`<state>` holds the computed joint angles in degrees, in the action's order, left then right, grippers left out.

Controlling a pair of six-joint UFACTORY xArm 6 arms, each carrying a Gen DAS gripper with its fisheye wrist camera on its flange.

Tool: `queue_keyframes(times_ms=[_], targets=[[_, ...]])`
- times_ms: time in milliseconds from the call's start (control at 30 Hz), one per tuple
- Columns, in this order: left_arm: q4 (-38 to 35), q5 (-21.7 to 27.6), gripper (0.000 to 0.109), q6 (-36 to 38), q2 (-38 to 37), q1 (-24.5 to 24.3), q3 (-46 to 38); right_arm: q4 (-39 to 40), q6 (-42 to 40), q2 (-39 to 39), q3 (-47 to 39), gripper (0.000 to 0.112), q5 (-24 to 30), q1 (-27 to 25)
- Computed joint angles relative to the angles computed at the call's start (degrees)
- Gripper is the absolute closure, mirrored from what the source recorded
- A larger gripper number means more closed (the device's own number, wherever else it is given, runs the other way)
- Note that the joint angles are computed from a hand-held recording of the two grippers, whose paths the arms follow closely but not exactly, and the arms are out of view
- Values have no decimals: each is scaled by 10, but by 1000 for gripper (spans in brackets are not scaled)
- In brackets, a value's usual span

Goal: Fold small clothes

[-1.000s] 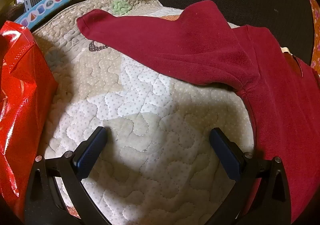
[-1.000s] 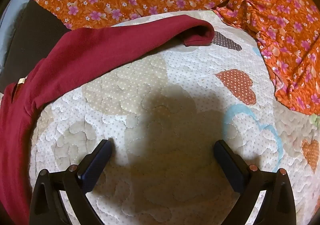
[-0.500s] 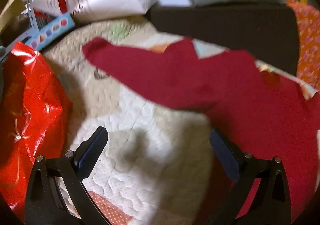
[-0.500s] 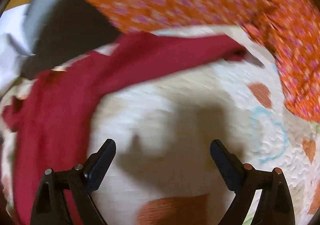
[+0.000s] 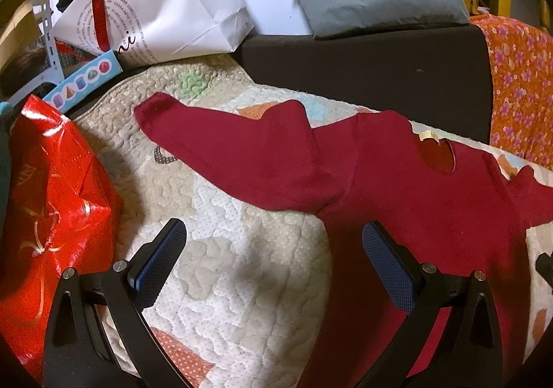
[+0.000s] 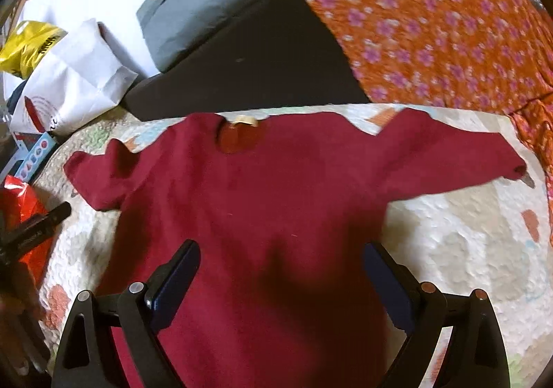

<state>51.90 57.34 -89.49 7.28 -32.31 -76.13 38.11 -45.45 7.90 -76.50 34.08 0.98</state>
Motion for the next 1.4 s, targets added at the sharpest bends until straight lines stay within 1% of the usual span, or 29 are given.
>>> queue_keyframes(times_ms=[67, 233, 467, 533, 667, 900, 1400], targets=[[-4, -2, 6, 2, 0, 2, -1, -9, 9, -5, 9, 18, -12, 15], [-7, -1, 6, 3, 2, 5, -5, -22, 30, 4, -1, 18, 0, 31], [-22, 2, 6, 19, 8, 14, -12, -35, 59, 16, -7, 18, -6, 52], [-25, -1, 6, 21, 9, 18, -13, -37, 76, 20, -10, 18, -9, 59], [-29, -4, 6, 29, 12, 20, -15, -65, 126, 25, -12, 18, -13, 68], [-32, -6, 6, 40, 23, 21, -29, -49, 108, 23, -10, 18, -9, 66], [-37, -1, 6, 46, 34, 20, -41, -54, 118, 24, -9, 18, -3, 65]])
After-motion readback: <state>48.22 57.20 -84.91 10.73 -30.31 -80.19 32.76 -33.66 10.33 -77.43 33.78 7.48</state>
